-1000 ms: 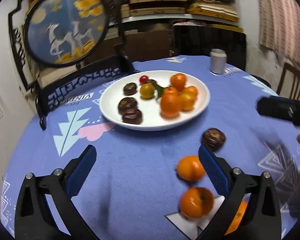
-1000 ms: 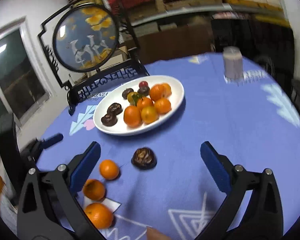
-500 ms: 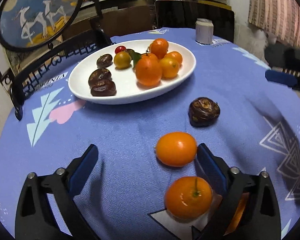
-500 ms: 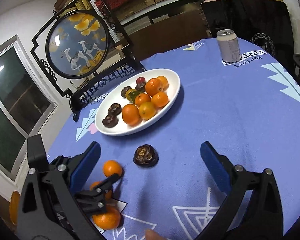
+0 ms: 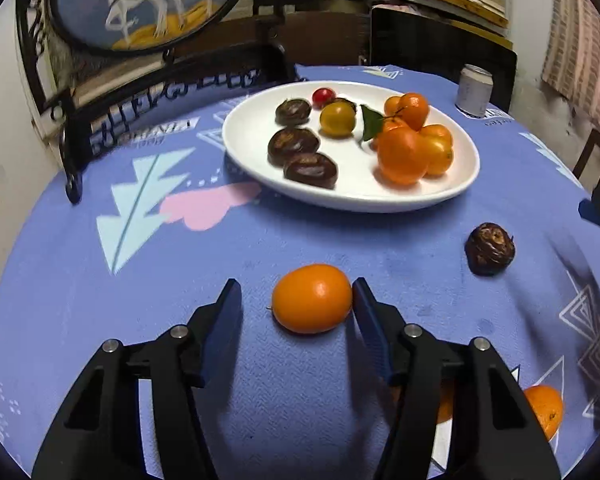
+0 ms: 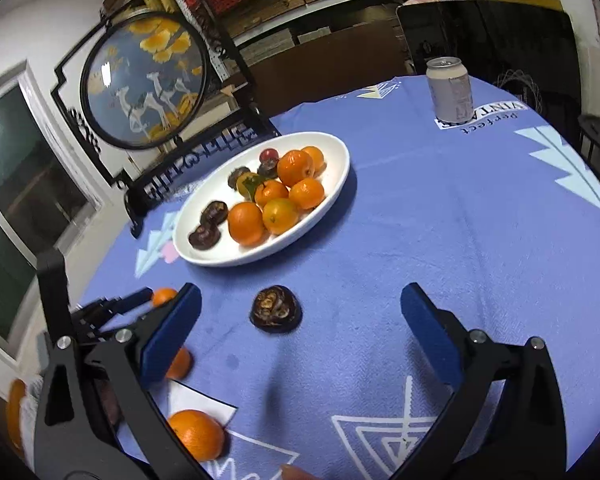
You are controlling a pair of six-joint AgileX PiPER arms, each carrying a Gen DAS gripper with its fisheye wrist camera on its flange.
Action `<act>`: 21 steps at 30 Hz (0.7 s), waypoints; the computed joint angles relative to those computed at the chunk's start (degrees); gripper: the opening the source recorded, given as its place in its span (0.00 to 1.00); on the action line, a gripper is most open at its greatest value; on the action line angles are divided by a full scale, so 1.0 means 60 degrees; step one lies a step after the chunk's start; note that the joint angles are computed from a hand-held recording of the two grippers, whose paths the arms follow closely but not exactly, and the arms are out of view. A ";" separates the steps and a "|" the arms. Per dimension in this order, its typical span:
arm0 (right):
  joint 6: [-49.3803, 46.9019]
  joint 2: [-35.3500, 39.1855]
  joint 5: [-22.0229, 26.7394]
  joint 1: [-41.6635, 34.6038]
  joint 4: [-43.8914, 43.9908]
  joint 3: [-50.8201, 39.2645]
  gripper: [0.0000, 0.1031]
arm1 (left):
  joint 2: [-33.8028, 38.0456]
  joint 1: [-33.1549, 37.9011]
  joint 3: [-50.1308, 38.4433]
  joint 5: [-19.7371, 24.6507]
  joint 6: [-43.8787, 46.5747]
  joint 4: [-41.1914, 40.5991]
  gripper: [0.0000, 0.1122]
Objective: Organize fruits
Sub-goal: 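Grasp an orange with the left gripper while the right gripper grasps the dark brown fruit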
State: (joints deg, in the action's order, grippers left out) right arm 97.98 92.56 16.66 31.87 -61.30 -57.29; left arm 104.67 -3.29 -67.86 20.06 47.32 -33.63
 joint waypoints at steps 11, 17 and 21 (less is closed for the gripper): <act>-0.1587 0.1268 0.1838 0.0995 -0.0071 -0.1102 0.87 | 0.0310 0.0342 -0.0399 0.0792 0.0704 -0.0944 0.42; -0.3380 0.2038 0.2025 0.1143 0.1069 -0.1885 0.78 | 0.0287 0.0324 -0.0350 0.0673 0.0680 -0.0912 0.41; -0.3863 0.2328 0.2218 0.1248 0.1383 -0.2293 0.75 | 0.0303 0.0331 -0.0350 0.0679 0.0700 -0.0956 0.41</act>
